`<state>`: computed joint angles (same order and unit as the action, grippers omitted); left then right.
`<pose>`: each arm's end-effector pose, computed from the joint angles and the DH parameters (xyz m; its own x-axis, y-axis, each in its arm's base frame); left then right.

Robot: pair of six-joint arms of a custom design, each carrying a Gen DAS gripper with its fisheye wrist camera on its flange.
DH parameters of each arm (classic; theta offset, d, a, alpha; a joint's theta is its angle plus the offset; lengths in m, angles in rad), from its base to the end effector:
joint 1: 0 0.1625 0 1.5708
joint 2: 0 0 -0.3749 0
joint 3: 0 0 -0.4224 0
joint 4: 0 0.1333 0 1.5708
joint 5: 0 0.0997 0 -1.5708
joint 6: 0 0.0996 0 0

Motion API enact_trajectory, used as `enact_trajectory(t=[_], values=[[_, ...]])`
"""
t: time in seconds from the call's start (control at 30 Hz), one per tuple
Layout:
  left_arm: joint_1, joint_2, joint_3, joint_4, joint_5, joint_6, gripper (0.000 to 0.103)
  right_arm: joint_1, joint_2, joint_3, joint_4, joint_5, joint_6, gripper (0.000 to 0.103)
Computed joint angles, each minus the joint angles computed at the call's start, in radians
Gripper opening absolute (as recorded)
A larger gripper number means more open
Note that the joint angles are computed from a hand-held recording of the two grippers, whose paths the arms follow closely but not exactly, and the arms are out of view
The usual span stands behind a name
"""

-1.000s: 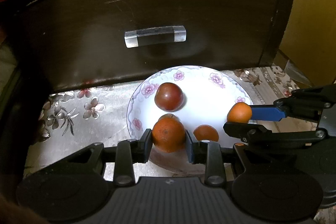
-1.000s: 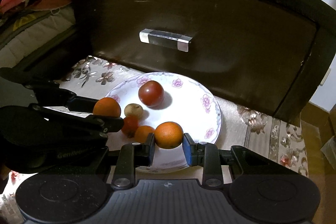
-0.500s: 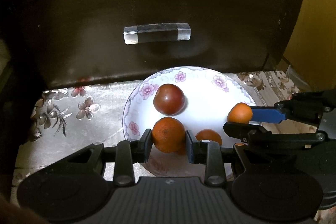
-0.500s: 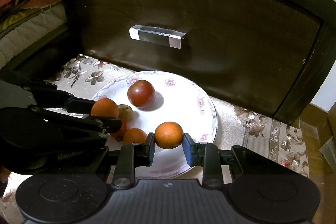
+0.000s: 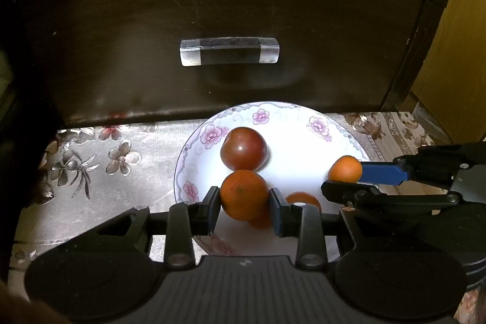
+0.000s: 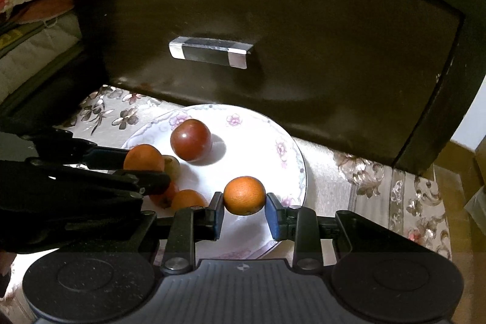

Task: Organize fruits
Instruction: 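Carry both held oranges onto the white plate and open both grippers, then grasp the red cherry tomato with the left gripper while the right gripper grasps the olive-brown fruit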

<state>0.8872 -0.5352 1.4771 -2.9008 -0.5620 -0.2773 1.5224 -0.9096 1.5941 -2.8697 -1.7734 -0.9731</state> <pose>-0.2629 -0.6672 0.0007 -0.7519 -0.1115 -0.6497 0.3938 0.7144 -0.5784 0.0795 -0.6998 0.1691 -0.5801 -0.5828 0.5691 -0.7819 0.5942 -0.1885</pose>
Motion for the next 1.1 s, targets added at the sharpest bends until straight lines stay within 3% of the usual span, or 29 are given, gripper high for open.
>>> enact_trajectory(t=[0.67,1.1], values=[[-0.006,-0.008,0.017,-0.043,0.017,0.0,0.049,-0.003,-0.003,-0.003,-0.006,0.004,0.028,0.04],[-0.038,-0.043,0.066,-0.018,0.053,-0.034,0.049,0.005,-0.036,0.03,-0.014,0.015,0.026,0.04]])
